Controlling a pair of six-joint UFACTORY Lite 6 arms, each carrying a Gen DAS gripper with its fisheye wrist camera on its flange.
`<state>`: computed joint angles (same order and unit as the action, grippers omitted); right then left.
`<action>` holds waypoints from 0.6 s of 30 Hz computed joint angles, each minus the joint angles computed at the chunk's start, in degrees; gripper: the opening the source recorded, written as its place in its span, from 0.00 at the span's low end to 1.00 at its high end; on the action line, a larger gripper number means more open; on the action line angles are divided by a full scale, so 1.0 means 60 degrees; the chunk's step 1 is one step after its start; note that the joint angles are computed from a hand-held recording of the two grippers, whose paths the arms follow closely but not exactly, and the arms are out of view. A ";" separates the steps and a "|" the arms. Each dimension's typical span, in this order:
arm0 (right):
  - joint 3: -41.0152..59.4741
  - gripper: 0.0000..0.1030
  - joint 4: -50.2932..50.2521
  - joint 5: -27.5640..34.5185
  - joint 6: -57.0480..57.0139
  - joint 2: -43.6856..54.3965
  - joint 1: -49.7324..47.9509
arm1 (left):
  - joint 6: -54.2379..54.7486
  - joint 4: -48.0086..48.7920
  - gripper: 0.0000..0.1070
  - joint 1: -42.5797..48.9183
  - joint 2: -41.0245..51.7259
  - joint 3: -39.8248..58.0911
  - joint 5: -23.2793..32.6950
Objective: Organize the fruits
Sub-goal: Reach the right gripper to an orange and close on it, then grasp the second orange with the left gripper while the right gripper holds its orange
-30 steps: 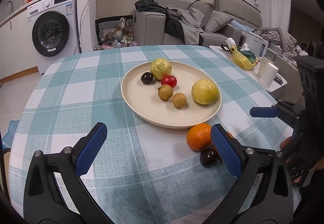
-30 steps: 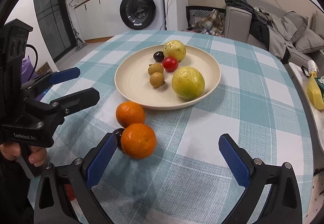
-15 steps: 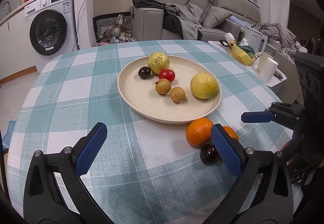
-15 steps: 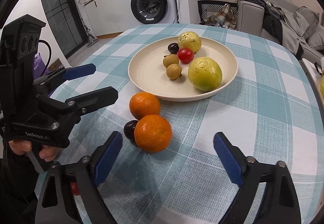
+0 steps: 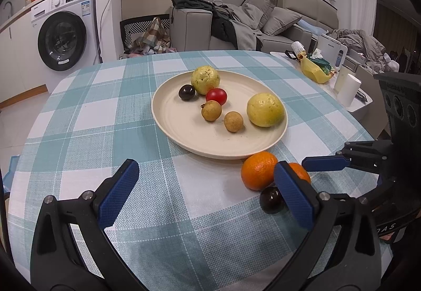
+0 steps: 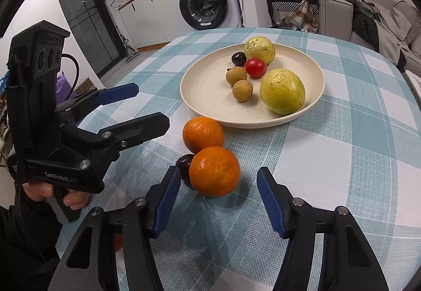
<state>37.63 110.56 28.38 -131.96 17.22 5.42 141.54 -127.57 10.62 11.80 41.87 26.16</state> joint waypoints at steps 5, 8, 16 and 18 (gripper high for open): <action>0.0035 0.51 -0.0012 0.0083 0.0068 0.0090 0.0014 | -0.0049 0.0042 0.95 -0.0013 0.0042 0.0019 0.0016; 0.0089 0.42 -0.0146 0.0200 0.0190 0.0157 -0.0055 | -0.0091 0.0048 0.95 -0.0086 0.0159 0.0076 -0.0012; -0.0069 0.40 0.0271 0.0123 -0.0278 -0.0037 -0.0013 | -0.0218 0.0120 0.95 -0.0241 0.0340 0.0210 -0.0073; -0.0118 0.40 0.0419 0.0061 -0.0422 -0.0168 -0.0071 | -0.0417 0.0344 0.95 -0.0271 0.0410 0.0257 -0.0073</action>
<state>36.92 113.07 28.75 -134.49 16.21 5.00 139.04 -125.50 8.99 14.26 43.41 25.72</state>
